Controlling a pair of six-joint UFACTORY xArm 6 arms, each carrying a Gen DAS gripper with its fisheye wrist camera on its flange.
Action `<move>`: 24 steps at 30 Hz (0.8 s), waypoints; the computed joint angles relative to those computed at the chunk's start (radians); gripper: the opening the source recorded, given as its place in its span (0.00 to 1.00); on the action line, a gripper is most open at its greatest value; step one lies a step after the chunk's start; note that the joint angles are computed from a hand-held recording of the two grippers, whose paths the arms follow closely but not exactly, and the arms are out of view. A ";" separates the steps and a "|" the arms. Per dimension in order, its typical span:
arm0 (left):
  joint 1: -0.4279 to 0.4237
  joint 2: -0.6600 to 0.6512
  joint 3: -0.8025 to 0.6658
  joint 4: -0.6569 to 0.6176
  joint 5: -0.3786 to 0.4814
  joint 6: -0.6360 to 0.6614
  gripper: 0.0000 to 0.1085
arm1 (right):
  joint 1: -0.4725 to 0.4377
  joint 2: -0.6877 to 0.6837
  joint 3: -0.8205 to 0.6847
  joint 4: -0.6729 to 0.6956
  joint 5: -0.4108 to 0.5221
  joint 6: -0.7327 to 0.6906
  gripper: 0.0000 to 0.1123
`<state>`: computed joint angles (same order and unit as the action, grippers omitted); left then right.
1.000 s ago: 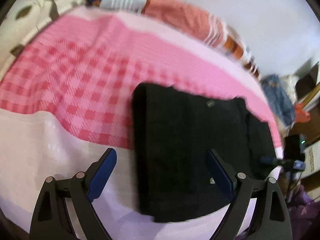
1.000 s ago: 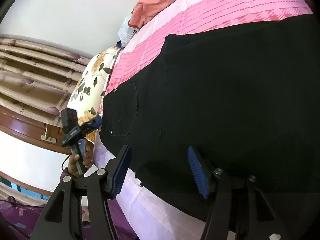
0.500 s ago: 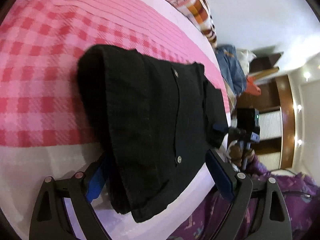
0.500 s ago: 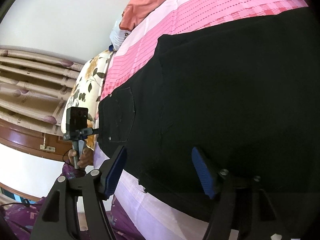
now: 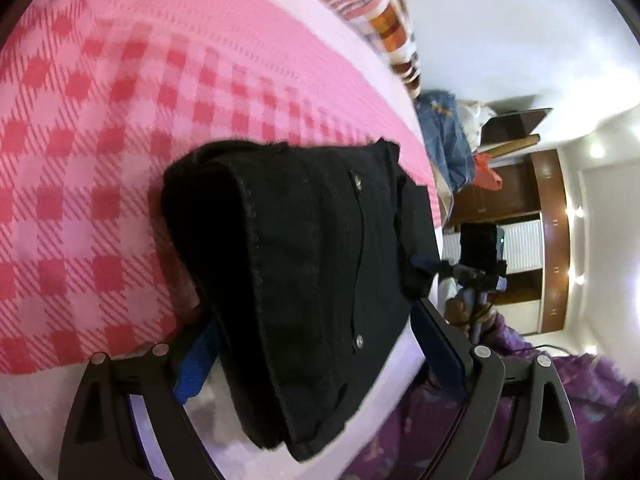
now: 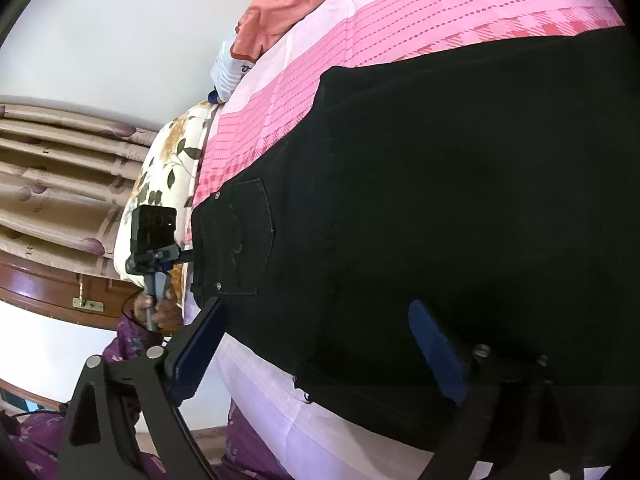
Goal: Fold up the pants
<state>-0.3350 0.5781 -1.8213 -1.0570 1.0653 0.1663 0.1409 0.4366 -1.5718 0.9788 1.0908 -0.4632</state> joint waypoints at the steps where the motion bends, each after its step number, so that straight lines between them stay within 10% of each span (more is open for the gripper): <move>1: -0.002 0.007 -0.016 0.021 0.018 -0.004 0.83 | 0.001 -0.005 0.007 -0.001 -0.004 -0.004 0.84; 8: -0.031 -0.026 0.049 -0.082 -0.033 0.040 0.77 | 0.004 -0.004 0.006 0.000 -0.016 0.021 0.84; 13: -0.090 -0.149 0.222 -0.096 -0.283 0.030 0.21 | 0.014 -0.009 0.012 -0.003 -0.034 0.018 0.87; 24: -0.230 -0.141 0.074 0.083 -0.446 -0.156 0.20 | -0.001 -0.075 0.093 0.117 -0.113 -0.050 0.87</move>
